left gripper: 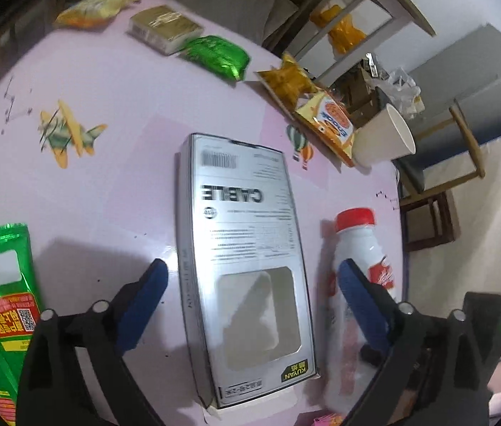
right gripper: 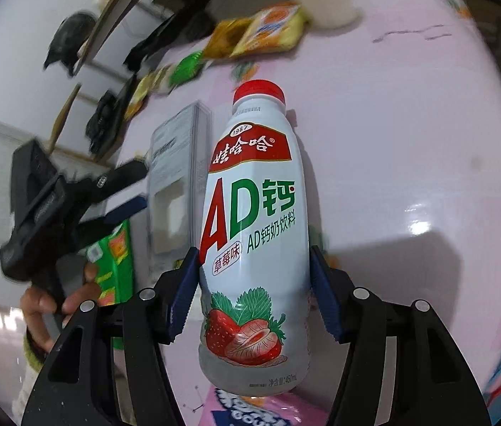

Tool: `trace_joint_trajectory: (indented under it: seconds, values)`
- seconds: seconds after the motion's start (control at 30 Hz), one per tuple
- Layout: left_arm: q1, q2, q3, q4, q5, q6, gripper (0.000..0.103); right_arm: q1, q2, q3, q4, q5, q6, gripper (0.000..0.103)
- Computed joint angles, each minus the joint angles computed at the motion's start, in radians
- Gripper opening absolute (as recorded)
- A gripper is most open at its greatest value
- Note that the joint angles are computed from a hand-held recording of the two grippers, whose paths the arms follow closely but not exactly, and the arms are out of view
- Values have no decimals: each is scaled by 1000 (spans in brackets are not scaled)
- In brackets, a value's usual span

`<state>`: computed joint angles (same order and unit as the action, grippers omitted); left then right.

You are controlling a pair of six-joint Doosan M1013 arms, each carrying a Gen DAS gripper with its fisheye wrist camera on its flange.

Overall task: Collect trash
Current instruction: 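Lift the milk bottle with the right tool while the left tool grasps the CABLE box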

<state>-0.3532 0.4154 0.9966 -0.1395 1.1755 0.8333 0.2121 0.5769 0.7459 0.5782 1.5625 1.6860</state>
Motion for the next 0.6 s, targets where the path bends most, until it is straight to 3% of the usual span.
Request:
trace_joint_trajectory:
  seconds: [0.33,0.6]
  values:
    - [-69,103,-156,192,206,68,97,-38,-36,62,-15,-94,81,59]
    - [-71,103,-131,223,220,75,97,-39,-27,64,3,-100,77,64]
